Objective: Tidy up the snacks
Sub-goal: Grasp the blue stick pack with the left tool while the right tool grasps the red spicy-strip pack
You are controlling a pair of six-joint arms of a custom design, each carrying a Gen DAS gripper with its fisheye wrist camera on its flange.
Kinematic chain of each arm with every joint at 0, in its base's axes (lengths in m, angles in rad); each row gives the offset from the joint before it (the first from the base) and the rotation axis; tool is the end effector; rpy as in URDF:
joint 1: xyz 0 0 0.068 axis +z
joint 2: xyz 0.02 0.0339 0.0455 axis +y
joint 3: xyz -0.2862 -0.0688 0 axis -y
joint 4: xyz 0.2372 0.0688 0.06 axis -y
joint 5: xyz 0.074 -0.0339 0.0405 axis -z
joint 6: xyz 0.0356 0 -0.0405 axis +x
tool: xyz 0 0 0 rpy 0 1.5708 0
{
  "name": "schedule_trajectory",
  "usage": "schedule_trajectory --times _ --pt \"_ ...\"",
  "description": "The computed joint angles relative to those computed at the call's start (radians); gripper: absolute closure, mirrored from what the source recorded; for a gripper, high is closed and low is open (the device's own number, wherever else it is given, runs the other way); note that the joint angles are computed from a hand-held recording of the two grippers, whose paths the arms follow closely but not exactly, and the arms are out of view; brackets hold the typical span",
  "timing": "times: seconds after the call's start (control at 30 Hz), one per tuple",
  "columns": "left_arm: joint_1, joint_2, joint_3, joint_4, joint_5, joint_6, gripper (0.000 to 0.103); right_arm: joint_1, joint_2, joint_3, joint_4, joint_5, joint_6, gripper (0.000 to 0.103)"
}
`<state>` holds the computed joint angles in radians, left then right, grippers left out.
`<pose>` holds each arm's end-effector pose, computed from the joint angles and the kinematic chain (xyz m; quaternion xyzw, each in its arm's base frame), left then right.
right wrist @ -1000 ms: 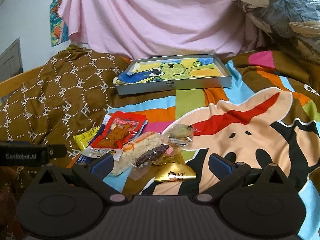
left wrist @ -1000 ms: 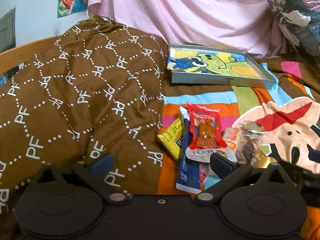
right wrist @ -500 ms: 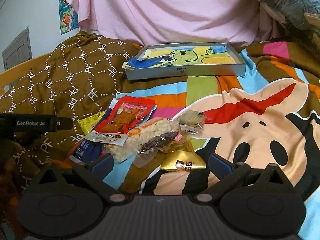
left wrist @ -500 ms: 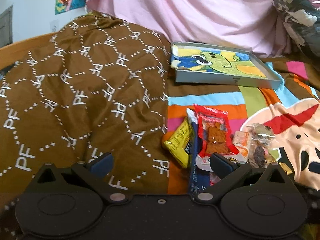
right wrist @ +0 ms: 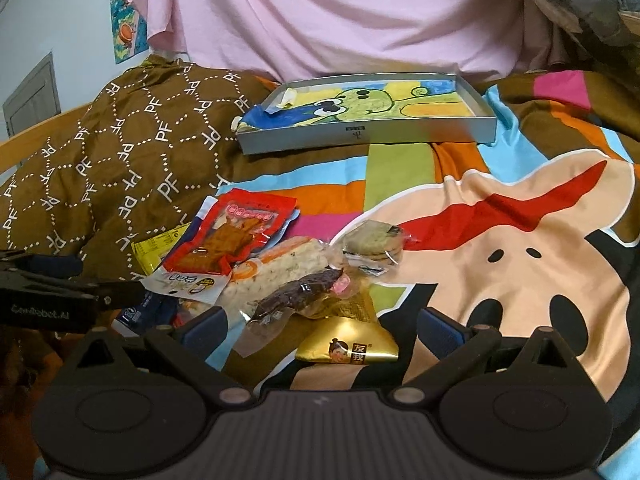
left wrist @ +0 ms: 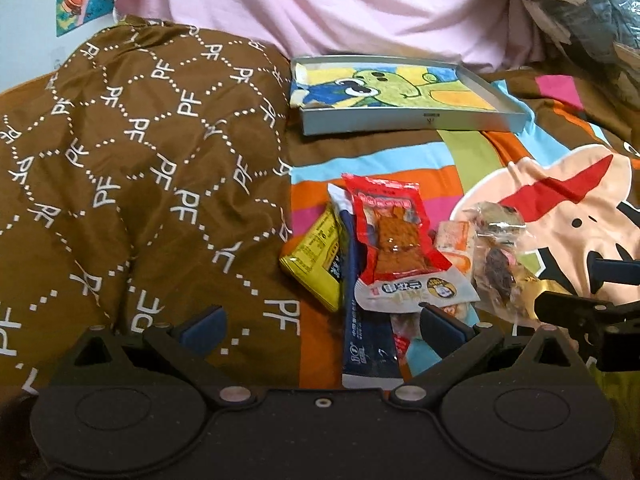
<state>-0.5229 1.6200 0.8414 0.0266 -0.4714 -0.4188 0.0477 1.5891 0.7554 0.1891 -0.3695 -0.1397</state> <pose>0.2873 -0.1469 0.2033 -0.0464 0.8956 0.0153 0.4421 0.3138 0.0279 0.1999 -0.1640 0.8679 0.1440 0.4462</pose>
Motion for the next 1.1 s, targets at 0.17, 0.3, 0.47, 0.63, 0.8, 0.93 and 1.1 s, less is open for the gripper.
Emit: schedule_trajectory --times 0.17,0.3,0.47,0.63,0.8,0.93,1.1 --pt "0.006 -0.002 0.000 0.000 0.016 0.001 0.002 -0.007 0.012 0.023 -0.024 -0.023 0.006 0.000" --pt "0.022 0.004 0.005 0.003 0.035 -0.005 0.006 -0.010 0.038 0.079 -0.074 -0.051 0.020 0.000" --pt "0.064 0.006 0.002 0.012 0.119 -0.025 0.017 0.000 0.086 0.166 -0.141 -0.107 0.017 0.000" --pt "0.103 0.000 -0.024 0.055 0.205 -0.056 0.026 0.019 0.137 0.247 -0.189 -0.151 0.018 0.005" --pt "0.123 -0.004 -0.033 0.068 0.263 -0.079 0.039 0.042 0.177 0.317 -0.240 -0.173 0.004 0.009" --pt "0.125 -0.012 -0.040 0.076 0.286 -0.080 0.041 0.061 0.184 0.338 -0.258 -0.189 -0.008 0.010" --pt "0.123 -0.014 -0.039 0.065 0.293 -0.081 0.040 0.085 0.242 0.436 -0.341 -0.209 -0.003 0.013"
